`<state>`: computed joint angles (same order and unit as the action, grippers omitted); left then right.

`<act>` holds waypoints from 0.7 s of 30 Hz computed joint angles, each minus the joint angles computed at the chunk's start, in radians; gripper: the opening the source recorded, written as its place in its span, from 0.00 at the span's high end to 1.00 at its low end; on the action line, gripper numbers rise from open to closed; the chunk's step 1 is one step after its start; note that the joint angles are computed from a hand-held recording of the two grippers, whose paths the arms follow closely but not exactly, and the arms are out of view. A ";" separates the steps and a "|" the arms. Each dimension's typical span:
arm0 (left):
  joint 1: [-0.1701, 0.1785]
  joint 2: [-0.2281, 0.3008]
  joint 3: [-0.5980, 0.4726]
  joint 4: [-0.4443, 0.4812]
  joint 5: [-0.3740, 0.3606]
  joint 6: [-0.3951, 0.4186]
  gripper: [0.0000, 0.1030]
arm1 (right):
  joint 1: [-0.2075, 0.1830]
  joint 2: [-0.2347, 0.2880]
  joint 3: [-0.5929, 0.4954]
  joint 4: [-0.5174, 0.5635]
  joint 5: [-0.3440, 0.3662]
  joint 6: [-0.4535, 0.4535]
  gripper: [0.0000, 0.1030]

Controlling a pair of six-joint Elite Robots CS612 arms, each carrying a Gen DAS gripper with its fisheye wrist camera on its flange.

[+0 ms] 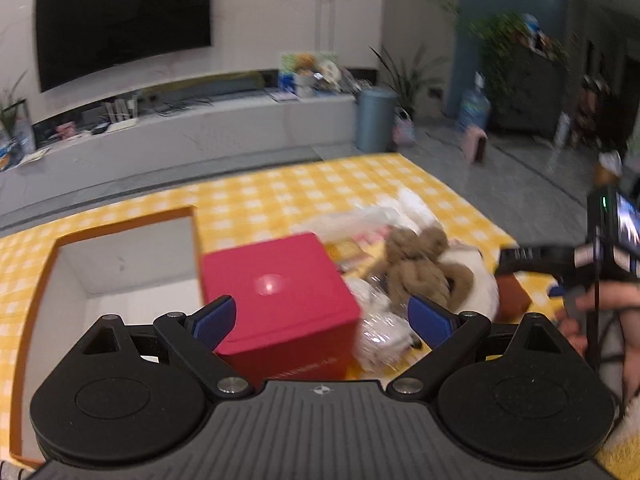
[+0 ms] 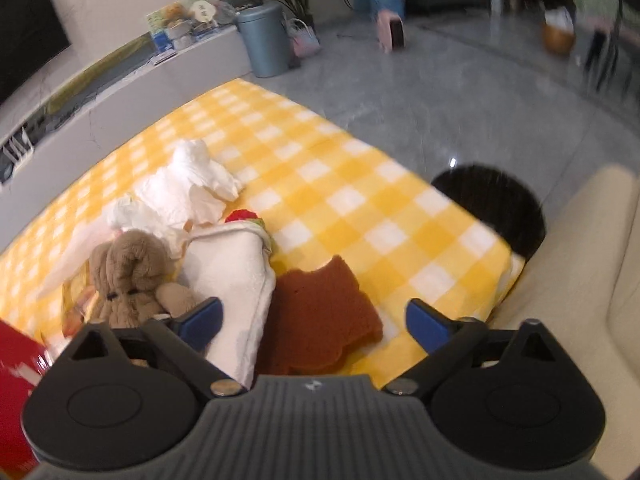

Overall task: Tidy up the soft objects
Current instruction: 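Reach the left gripper to the clear plastic bag and close on it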

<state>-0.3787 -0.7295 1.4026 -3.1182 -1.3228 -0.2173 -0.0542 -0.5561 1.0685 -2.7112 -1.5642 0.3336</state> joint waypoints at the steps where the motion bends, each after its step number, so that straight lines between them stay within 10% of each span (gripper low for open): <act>1: -0.004 0.005 -0.009 0.012 -0.001 0.010 0.00 | -0.003 0.002 0.002 -0.015 0.011 0.028 0.09; 8: -0.018 0.050 -0.122 0.239 -0.054 -0.003 0.00 | -0.015 0.014 -0.002 -0.036 0.062 0.078 0.09; 21: -0.079 0.130 -0.280 0.466 0.157 0.053 0.00 | -0.030 0.014 0.013 -0.072 0.156 0.069 0.09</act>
<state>-0.4575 -0.5997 1.1228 -2.6523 -1.1658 -0.1643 -0.0840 -0.5421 1.0816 -2.7830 -1.4087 0.4023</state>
